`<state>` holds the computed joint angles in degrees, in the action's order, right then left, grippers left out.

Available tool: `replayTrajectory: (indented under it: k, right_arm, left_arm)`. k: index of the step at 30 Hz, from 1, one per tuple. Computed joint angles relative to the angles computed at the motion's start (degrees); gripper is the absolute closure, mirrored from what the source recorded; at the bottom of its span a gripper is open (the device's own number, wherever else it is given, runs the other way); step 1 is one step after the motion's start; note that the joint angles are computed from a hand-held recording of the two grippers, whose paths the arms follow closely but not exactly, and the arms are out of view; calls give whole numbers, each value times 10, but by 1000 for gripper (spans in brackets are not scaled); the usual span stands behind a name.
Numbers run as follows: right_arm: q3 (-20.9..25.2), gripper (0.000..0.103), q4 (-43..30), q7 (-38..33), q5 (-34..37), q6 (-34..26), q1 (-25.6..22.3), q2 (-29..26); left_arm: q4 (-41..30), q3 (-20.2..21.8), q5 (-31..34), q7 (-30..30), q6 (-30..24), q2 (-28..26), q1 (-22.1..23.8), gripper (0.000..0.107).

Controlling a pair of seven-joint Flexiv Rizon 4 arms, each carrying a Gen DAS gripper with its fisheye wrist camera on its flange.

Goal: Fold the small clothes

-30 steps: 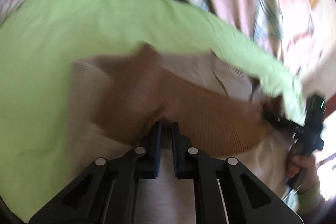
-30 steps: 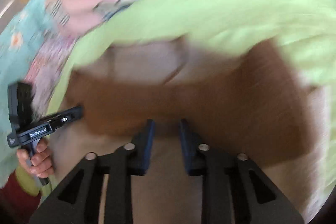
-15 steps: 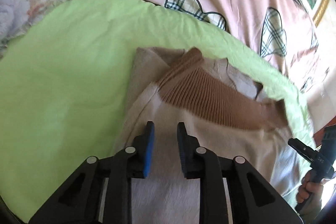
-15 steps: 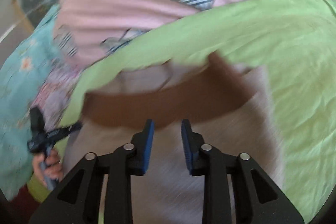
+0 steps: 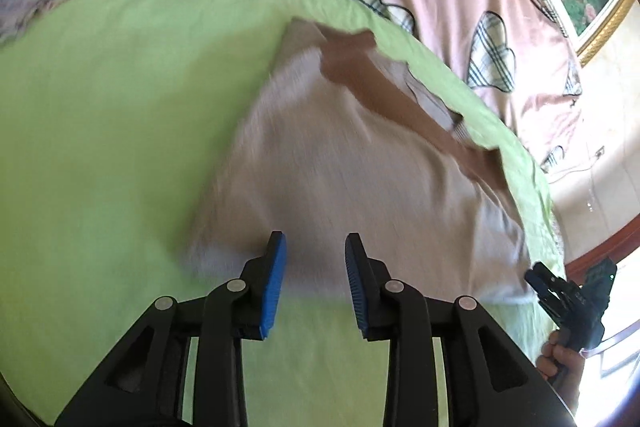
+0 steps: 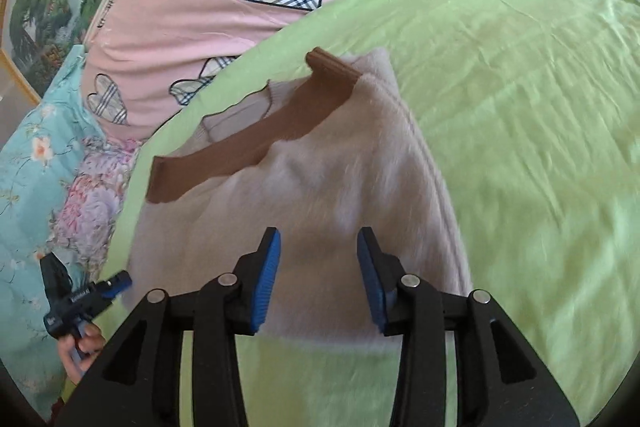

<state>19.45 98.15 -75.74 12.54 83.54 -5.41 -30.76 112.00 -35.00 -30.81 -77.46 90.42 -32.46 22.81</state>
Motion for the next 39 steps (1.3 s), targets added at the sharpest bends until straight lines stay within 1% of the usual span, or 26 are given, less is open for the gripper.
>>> replayTrajectory:
  k: [1,2,4,8,10,13,16,20,25,28,29,30,32,34,35,36,39]
  right_arm:
    - [9,59,6,-6,3,0,-4,5]
    - [14,59,13,-9,7,0,-5,10]
    - [24,56,25,-15,15,3,-4,20]
    - [32,54,48,-25,26,4,3,38]
    - [39,52,58,-32,34,4,4,46]
    - [37,49,76,-34,43,12,14,59]
    - [38,47,90,-36,51,16,20,68]
    - [48,47,95,-44,67,8,17,73]
    - [50,46,90,-56,84,0,21,75]
    - [48,46,85,-64,92,-3,23,75]
    - [48,46,83,-67,95,-3,23,75]
    - [47,46,81,-69,98,-4,24,75]
    - [48,46,75,-77,104,-9,21,74]
    - [49,46,64,-87,109,-16,18,69]
    - [47,46,60,-89,111,-19,19,68]
    - [45,46,54,-92,112,-22,20,65]
    - [40,46,26,-107,113,-36,17,50]
  left_arm:
    - [21,-23,-5,0,16,5,14,73]
    - [39,-50,-3,-3,28,6,34,68]
    - [72,-99,6,-15,49,5,71,68]
    - [103,-150,28,-52,71,-4,112,68]
    - [111,-169,40,-71,80,-13,127,67]
    - [111,-172,60,-91,81,-19,132,67]
    - [106,-172,78,-110,79,-28,135,64]
    - [89,-169,99,-139,79,-48,138,63]
    - [52,-152,121,-176,88,-82,126,62]
    - [21,-130,133,-199,95,-99,108,63]
    - [10,-115,134,-208,98,-101,97,64]
    - [-2,-95,135,-217,98,-99,82,68]
    - [-30,-45,136,-230,85,-93,45,71]
    - [-62,3,140,-238,69,-90,8,80]
    - [-73,14,143,-235,62,-90,-1,88]
    - [-86,31,145,-230,54,-88,-15,92]
    - [-106,65,151,-212,60,-75,-52,95]
